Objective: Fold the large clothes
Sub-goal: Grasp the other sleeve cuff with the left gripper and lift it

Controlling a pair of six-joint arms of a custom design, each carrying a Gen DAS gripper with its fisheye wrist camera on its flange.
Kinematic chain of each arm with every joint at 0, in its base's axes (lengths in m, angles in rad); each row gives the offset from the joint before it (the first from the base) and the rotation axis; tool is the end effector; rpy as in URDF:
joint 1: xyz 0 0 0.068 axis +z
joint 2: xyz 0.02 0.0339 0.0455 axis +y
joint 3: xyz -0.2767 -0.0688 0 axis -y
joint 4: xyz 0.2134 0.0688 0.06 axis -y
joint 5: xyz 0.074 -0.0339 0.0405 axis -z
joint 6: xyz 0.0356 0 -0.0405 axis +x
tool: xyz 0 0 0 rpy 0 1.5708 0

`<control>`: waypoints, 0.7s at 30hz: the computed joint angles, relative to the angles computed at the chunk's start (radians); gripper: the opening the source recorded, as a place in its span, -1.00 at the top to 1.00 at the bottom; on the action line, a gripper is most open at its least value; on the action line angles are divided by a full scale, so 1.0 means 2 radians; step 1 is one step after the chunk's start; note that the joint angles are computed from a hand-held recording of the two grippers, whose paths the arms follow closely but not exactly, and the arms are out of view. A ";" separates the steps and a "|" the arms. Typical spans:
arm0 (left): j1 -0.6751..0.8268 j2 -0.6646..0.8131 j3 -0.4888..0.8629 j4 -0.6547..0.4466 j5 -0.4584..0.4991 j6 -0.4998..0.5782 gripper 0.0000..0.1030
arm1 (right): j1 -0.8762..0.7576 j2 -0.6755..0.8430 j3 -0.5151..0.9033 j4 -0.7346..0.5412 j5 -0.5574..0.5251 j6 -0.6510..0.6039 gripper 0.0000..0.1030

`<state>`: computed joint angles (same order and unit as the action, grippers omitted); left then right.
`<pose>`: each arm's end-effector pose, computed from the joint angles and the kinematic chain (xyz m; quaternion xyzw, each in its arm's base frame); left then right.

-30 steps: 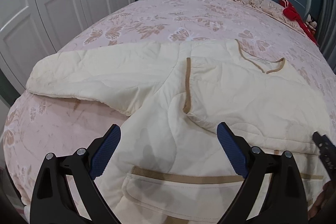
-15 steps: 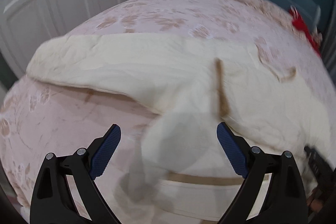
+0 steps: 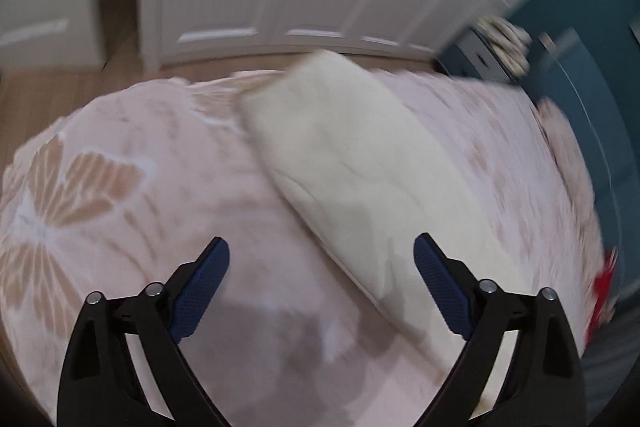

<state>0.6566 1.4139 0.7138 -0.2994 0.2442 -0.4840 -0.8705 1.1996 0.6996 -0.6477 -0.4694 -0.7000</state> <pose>0.1932 0.1380 0.2039 -0.4853 0.8201 -0.0923 0.2887 0.1277 -0.1266 0.2253 0.0323 0.9516 0.0164 0.3052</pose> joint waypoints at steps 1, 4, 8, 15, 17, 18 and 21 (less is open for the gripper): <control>0.019 0.023 0.004 0.011 0.020 0.001 -0.68 | 0.002 -0.015 -0.006 -0.016 -0.003 -0.008 0.22; 0.023 0.055 0.014 0.032 0.025 -0.003 -0.65 | 0.002 -0.050 -0.019 -0.056 -0.006 -0.025 0.20; -0.025 0.077 0.069 -0.013 0.022 0.018 0.65 | -0.029 -0.068 -0.020 -0.099 -0.017 -0.058 0.07; -0.236 -0.015 0.194 -0.109 -0.104 0.012 0.84 | -0.123 -0.034 0.014 -0.142 -0.043 -0.140 0.07; -0.324 -0.026 0.245 -0.137 -0.145 -0.001 0.86 | -0.145 -0.015 0.032 -0.147 -0.051 -0.152 0.07; -0.382 -0.023 0.282 -0.154 -0.166 -0.013 0.86 | -0.154 -0.007 0.039 -0.148 -0.055 -0.156 0.07; -0.525 0.009 0.366 -0.180 -0.214 -0.042 0.86 | -0.185 0.022 0.066 -0.154 -0.066 -0.172 0.07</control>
<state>-0.3944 1.4311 1.4466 -0.6594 -0.1840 -0.5687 -1.2411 1.2435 0.8318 -0.9565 -0.6016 -1.0433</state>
